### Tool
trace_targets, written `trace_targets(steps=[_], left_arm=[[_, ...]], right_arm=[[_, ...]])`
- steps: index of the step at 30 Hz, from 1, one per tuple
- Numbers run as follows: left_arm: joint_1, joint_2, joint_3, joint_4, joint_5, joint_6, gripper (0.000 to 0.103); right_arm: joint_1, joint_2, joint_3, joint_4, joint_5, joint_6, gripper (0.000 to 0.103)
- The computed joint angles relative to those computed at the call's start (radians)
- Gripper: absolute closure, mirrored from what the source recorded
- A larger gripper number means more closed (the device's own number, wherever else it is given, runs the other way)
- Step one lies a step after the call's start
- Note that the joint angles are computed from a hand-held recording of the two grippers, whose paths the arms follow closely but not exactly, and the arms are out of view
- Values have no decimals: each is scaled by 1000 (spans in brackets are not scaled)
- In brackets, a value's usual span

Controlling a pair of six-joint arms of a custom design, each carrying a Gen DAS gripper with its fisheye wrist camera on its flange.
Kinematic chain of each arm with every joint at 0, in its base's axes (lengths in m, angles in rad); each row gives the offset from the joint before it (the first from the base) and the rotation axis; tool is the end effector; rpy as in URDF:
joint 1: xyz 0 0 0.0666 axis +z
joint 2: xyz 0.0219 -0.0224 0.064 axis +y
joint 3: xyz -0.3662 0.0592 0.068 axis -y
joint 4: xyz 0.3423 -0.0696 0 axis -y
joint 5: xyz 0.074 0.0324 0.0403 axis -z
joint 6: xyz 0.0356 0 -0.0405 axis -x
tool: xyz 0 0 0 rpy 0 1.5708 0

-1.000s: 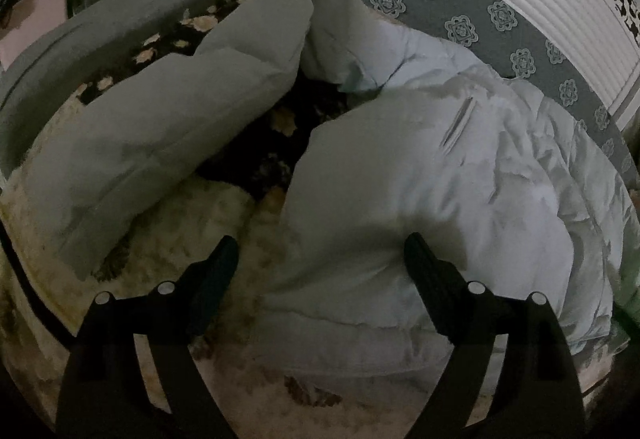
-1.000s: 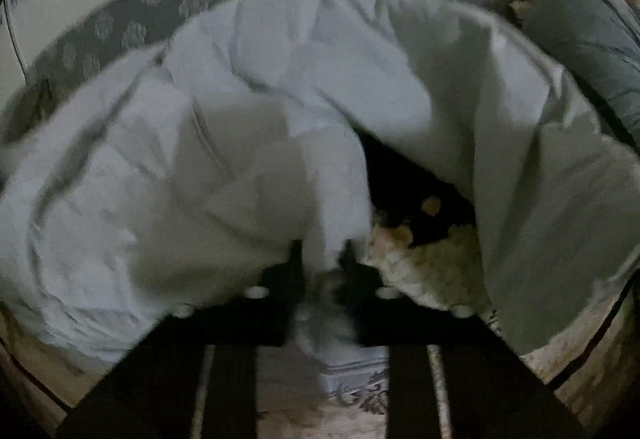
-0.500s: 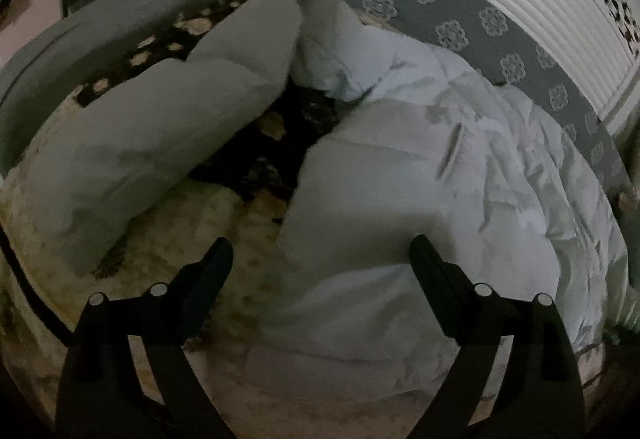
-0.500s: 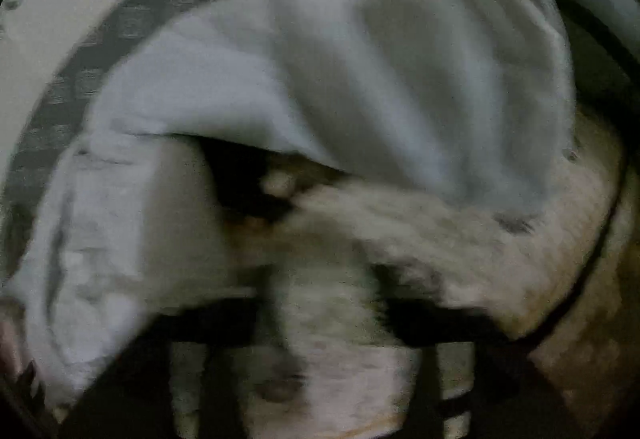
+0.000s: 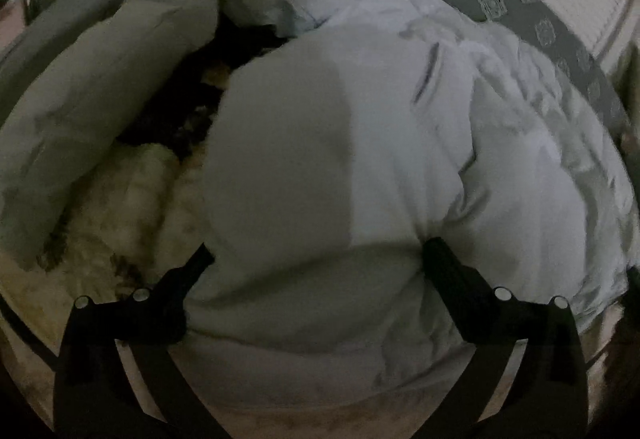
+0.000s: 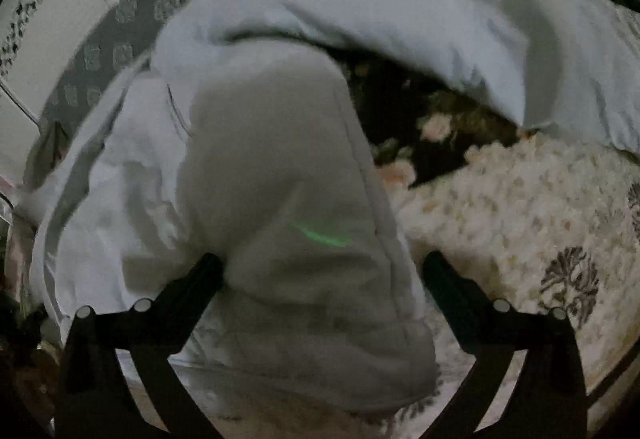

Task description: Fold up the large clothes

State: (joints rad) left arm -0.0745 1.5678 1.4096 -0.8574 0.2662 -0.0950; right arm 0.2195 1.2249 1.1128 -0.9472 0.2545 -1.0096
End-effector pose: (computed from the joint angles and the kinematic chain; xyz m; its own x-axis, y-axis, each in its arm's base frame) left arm 0.4817 -0.0457 0.3509 -0.8237 0.1533 -0.5459 0.2895 0.9415 -0.1725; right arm 0.3483 0.0681 0.3652 -0.5295 0.7214 -0.4464 0.6724 0.6777 0.2976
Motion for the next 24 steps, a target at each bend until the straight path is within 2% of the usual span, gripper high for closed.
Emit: trace_targets(steps=[2,3,4,5,7,8,10,11,12,13,15,17,22,24], left_arm=[[-8,-1,-2,2,-17,-9,3],[-8,4,5,-7,-17,-10,3],[-8,8,11,-17,-15,-13,3],[-8,8,11,-21,-13,-18,3],[-7,14,25,-46,-11,-49,4],[-9,8,21,-37,-26,-68,12],[-7,-16,2,-14,1,-82,53],[-9,-28,-1,-14,19,-84,63],[-10,-44,-6,-7,33,-82,80],[-11,-70,-24,27,40,-81,89],[-14,-126,-65,103,25,-106,92],[-7,-159,-64,112,39,-99,93],[62,-195,35,-11,131,-43,93],[111,-218,66,-43,172,-26,92]], right_arm=[[13,33,30,-16,8,3,3],[15,37,35,-18,4,-4,8],[17,52,53,-22,1,-5,20],[20,66,74,-31,-1,-2,26],[28,58,76,-37,-2,-4,57],[39,78,108,-63,11,2,62],[57,89,156,-127,40,21,79],[71,89,178,-167,61,16,82],[78,88,186,-178,73,21,86],[96,89,201,-196,100,17,88],[124,57,205,-199,131,-5,91],[149,15,217,-203,155,-21,92],[282,-47,325,-264,302,-35,92],[354,-98,322,-273,363,-92,92]])
